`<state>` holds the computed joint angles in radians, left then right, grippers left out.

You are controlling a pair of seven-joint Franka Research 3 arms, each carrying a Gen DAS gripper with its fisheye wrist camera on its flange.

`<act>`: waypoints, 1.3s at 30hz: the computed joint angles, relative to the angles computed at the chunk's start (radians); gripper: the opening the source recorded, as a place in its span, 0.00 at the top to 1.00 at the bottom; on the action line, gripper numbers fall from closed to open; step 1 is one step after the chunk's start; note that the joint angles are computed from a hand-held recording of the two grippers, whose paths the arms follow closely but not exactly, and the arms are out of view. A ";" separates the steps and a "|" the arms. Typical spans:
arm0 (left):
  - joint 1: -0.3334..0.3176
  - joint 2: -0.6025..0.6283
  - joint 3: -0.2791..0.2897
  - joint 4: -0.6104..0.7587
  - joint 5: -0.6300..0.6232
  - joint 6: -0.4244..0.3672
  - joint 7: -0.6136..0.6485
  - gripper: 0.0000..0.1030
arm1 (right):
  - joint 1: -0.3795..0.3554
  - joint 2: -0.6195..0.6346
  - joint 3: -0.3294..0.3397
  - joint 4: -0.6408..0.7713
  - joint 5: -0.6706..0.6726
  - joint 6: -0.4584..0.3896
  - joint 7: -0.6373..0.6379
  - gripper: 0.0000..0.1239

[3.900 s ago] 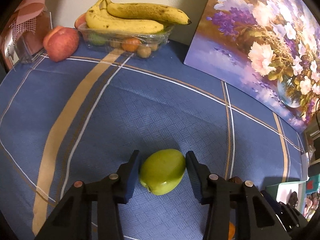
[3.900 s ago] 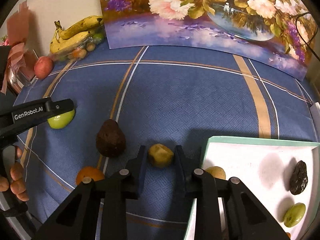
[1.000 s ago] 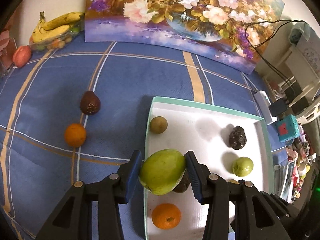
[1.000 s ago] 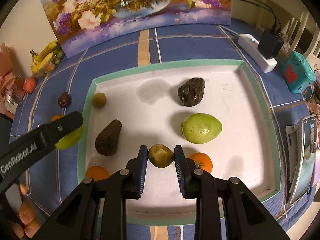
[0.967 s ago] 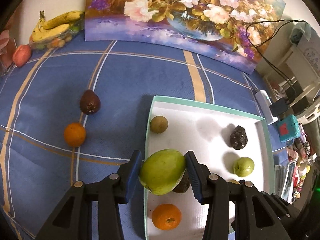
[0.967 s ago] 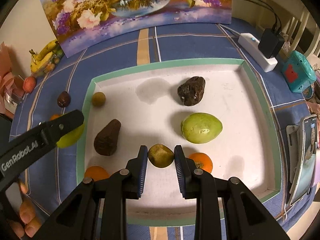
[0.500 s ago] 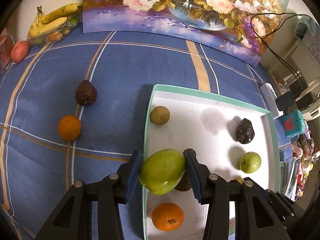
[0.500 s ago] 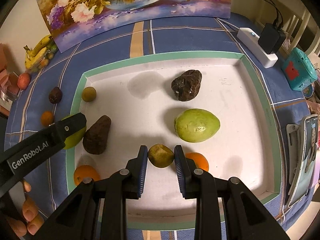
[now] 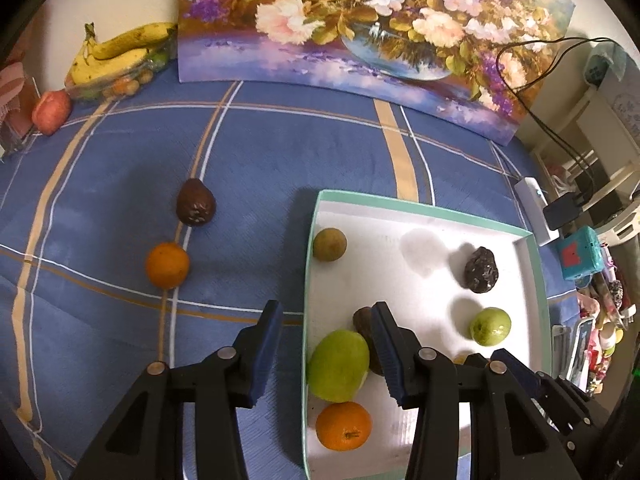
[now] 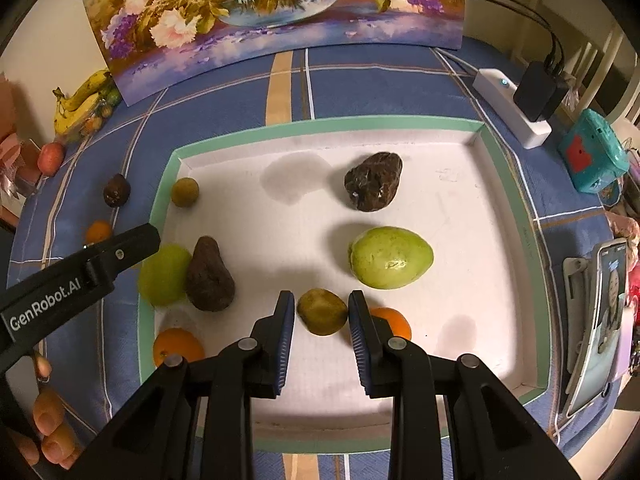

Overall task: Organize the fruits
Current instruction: 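Lower both fruits into the tray and open both tools, then withdraw both open tools toward the loose orange and dark brown fruit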

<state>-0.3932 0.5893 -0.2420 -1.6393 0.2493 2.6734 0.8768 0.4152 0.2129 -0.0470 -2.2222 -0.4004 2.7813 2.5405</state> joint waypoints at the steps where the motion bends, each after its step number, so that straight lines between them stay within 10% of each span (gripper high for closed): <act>1: -0.002 -0.010 0.004 -0.008 0.004 0.000 -0.004 0.52 | 0.004 -0.005 -0.004 -0.002 -0.010 0.000 0.008 0.77; 10: -0.012 -0.078 0.039 -0.077 0.054 0.008 -0.074 0.52 | -0.001 -0.031 0.000 -0.012 -0.074 0.000 0.054 0.77; 19: -0.028 -0.135 0.076 -0.133 0.187 -0.076 -0.176 0.28 | -0.018 -0.039 0.014 -0.016 -0.082 0.004 0.061 0.77; 27: -0.042 -0.121 0.087 -0.109 0.281 -0.187 -0.234 0.05 | -0.009 -0.043 0.003 -0.014 -0.148 0.000 0.113 0.50; 39: -0.046 -0.098 0.082 -0.080 0.337 -0.258 -0.247 0.00 | -0.011 -0.042 0.001 -0.007 -0.217 -0.023 0.178 0.32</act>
